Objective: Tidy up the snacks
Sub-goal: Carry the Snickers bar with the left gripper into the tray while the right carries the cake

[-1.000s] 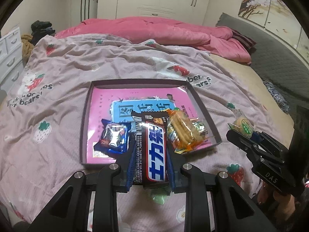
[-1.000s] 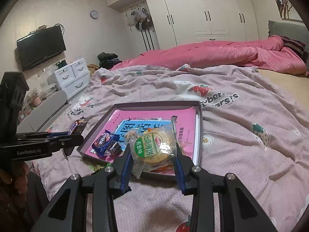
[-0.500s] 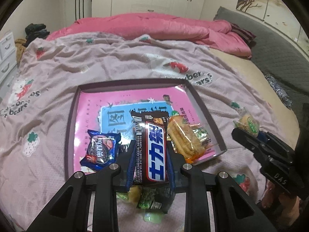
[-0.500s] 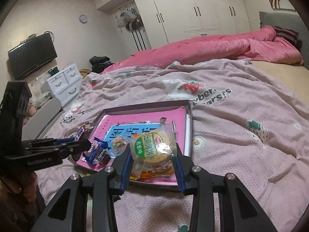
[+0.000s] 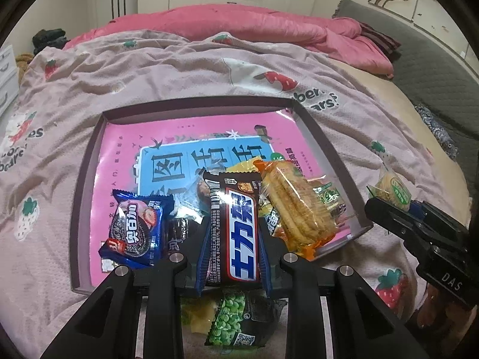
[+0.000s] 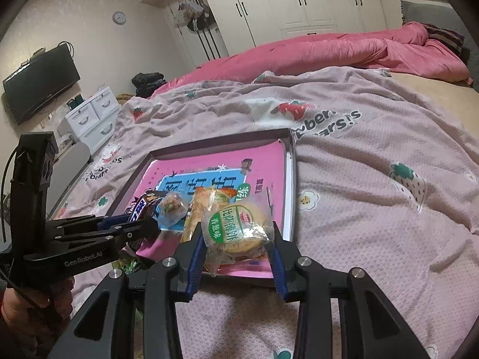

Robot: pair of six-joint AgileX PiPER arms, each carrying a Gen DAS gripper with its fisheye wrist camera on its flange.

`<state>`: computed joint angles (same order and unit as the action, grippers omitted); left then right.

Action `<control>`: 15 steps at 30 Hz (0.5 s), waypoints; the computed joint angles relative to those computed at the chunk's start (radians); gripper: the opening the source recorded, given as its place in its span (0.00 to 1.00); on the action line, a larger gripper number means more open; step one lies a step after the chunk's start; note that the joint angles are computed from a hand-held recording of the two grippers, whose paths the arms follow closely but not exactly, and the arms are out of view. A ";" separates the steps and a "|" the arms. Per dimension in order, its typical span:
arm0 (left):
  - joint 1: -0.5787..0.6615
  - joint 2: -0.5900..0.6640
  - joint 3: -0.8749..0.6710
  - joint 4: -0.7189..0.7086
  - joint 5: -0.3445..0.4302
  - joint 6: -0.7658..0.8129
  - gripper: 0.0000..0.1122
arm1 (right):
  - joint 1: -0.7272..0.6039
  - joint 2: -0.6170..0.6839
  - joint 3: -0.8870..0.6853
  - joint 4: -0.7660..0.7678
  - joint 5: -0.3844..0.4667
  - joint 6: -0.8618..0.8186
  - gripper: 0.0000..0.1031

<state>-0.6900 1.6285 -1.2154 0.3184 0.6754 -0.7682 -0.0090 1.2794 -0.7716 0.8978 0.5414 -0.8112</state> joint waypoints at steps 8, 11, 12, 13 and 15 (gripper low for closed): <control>0.003 0.022 0.009 -0.012 -0.027 0.010 0.26 | 0.015 0.034 -0.006 -0.049 0.000 0.050 0.38; 0.003 0.025 0.010 -0.005 -0.033 0.009 0.26 | 0.023 0.043 -0.006 -0.058 -0.006 0.060 0.38; 0.003 0.027 0.008 -0.006 -0.034 0.011 0.26 | 0.026 0.049 -0.006 -0.057 -0.008 0.060 0.38; 0.004 0.028 0.008 -0.008 -0.036 0.012 0.26 | 0.028 0.053 -0.008 -0.056 -0.008 0.059 0.38; 0.006 0.028 0.009 -0.009 -0.038 0.014 0.26 | 0.034 0.063 -0.010 -0.052 -0.006 0.057 0.38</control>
